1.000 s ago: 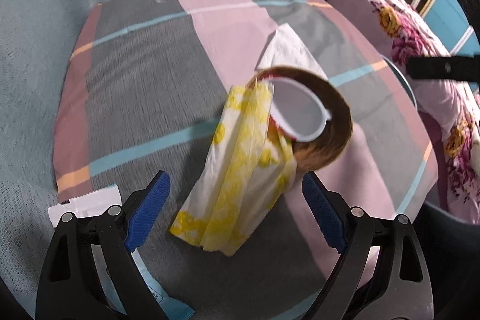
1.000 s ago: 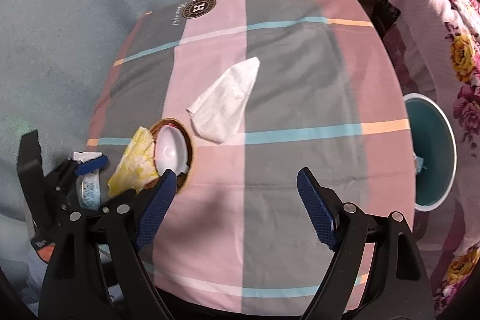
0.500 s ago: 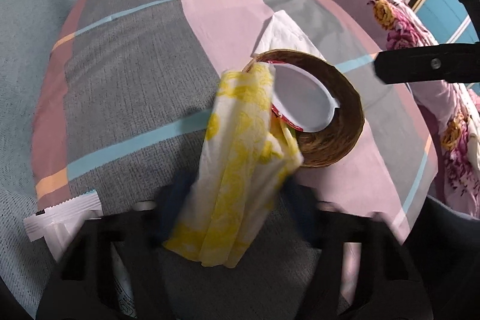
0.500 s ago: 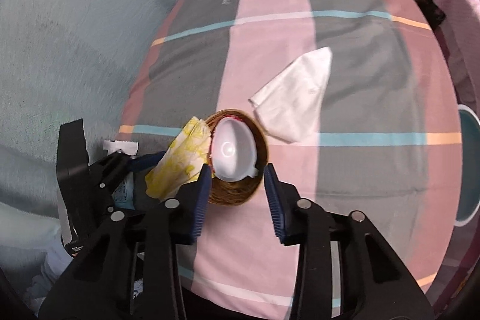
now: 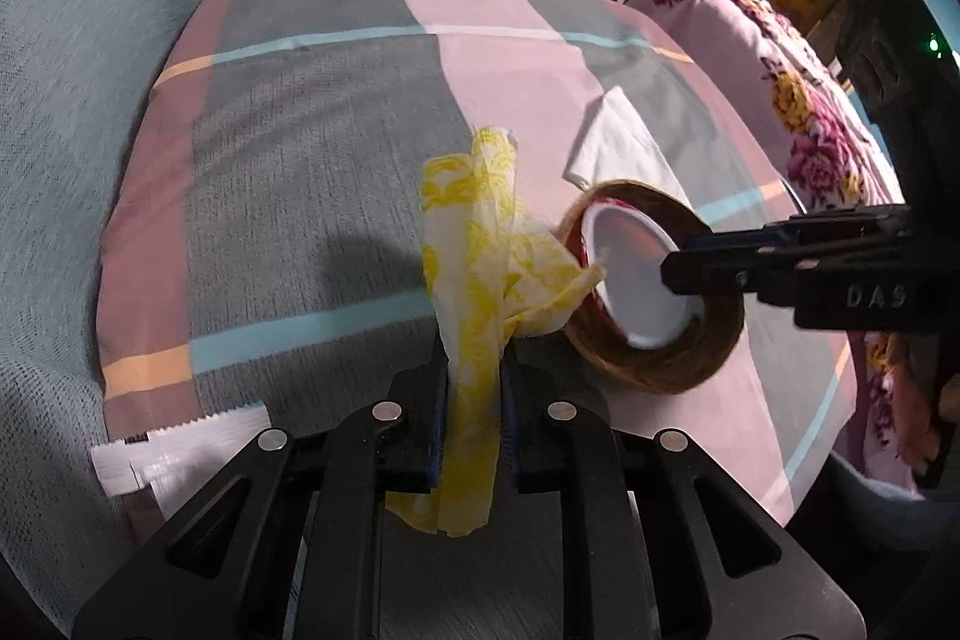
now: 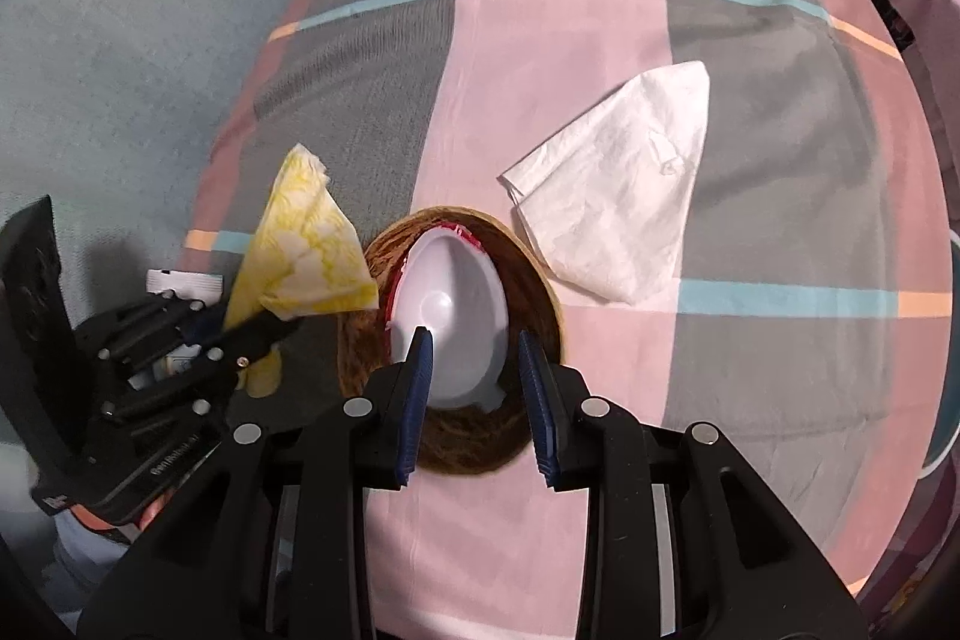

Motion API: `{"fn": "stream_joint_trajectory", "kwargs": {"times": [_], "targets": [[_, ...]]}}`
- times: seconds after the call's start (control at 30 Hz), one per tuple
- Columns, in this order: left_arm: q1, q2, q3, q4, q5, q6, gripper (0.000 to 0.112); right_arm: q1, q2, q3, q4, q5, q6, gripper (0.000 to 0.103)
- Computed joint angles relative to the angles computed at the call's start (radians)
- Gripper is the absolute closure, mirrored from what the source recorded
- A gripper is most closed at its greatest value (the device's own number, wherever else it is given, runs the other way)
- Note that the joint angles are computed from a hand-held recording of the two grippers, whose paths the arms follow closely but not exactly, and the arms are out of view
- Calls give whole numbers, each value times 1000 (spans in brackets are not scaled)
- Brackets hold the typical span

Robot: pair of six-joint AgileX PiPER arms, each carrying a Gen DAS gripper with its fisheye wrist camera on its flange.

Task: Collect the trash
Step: 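Grasp the yellow-patterned tissue with the left tool while the right tool grasps the white cup, then carry the tissue with the left tool while the right tool carries the cup to the bin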

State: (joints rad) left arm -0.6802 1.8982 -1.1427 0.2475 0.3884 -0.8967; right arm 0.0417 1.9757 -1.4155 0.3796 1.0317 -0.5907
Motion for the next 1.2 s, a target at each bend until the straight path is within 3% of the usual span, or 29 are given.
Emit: {"fn": "stream_joint_trajectory", "kwargs": {"times": [0.23,0.27,0.33,0.37,0.73,1.0,1.2], "targets": [[7,25,-12,-59,-2,58,97,16,38,4,18,-34,-22,74],[9,27,-11,-64,-3,58,97,18,40,8,21,-43,-28,77],[12,26,-11,-64,-2,51,97,18,45,21,33,-58,-48,97],[11,24,-9,-57,-3,40,97,17,46,22,35,-60,-51,98],[-26,-28,-61,119,46,-175,97,-96,-98,66,137,-68,-166,99],[-86,54,-286,103,151,-137,97,-257,-103,-20,181,6,-198,99],[-136,217,-592,35,286,-32,97,-389,-103,-65,222,48,-256,99]]}}
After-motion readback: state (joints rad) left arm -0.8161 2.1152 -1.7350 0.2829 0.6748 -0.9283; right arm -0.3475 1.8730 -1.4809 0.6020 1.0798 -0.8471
